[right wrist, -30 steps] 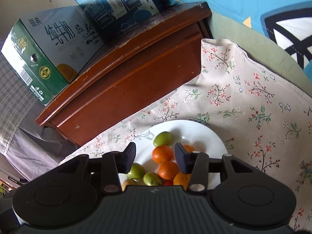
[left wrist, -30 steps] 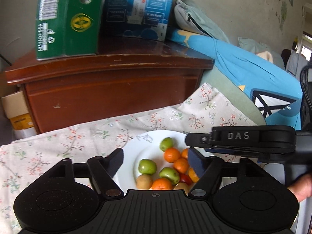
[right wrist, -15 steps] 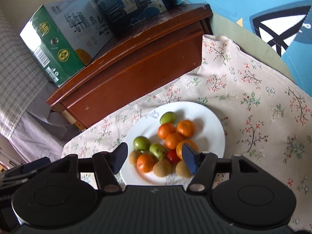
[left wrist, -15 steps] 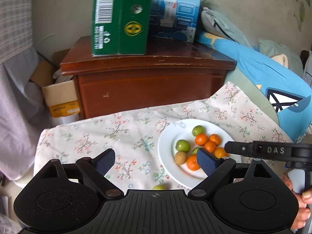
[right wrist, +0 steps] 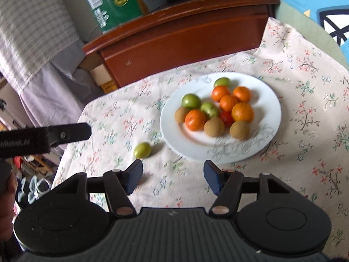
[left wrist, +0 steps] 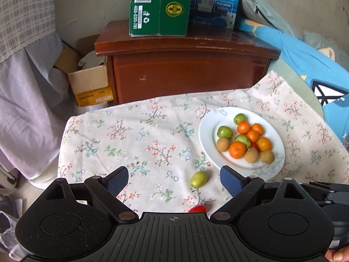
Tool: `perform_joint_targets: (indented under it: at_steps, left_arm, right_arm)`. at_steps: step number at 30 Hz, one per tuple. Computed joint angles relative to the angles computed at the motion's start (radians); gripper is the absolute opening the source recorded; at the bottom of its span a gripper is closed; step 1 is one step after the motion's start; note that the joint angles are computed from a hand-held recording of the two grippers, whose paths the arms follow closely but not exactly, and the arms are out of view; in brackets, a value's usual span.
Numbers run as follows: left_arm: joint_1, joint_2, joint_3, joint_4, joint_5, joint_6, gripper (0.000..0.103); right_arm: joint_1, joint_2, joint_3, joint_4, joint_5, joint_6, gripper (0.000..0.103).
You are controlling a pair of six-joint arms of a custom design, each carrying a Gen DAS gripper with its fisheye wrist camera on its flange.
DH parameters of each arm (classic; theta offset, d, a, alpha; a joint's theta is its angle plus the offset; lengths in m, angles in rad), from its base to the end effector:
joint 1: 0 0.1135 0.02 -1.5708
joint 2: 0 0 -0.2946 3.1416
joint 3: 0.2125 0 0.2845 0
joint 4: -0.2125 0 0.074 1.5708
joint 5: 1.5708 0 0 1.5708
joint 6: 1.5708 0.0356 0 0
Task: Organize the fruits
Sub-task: 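Withdraw both tools from the plate toward the last fruits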
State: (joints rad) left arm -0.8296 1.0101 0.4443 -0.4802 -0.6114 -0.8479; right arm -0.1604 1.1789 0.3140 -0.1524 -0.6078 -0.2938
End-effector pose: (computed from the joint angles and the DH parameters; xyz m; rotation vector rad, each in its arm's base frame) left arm 0.1379 -0.1204 0.1753 -0.2207 2.3482 0.0262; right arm 0.1886 -0.0099 0.1252 -0.3754 2.3942 0.5832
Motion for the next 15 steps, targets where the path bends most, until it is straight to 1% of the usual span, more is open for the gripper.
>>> perform_joint_targets:
  at_steps: [6,8,9,10,13,15]
  left_arm:
    - [0.044,-0.021,-0.013,-0.033,0.015,-0.039,0.092]
    - [0.061,-0.025,-0.021,-0.026,0.027,-0.037,0.092]
    - [0.067,-0.027,-0.025,-0.022,0.035,-0.037,0.092]
    - [0.076,-0.027,-0.028,-0.02,0.043,-0.04,0.092]
    - [0.086,-0.016,-0.035,-0.021,0.049,-0.057,0.093]
    - [0.085,-0.01,-0.04,-0.024,0.03,-0.076,0.093]
  right_arm:
    - [0.082,0.041,-0.018,0.006,0.05,0.003,0.063]
    - [0.07,0.055,-0.033,0.022,0.0,-0.014,0.063]
    - [0.073,0.051,-0.043,0.034,-0.004,-0.007,0.063]
    - [0.085,0.039,-0.056,0.048,0.007,0.004,0.064]
    - [0.128,0.007,-0.103,0.118,0.039,0.014,0.073]
    - [0.168,-0.015,-0.143,0.195,0.067,0.041,0.075]
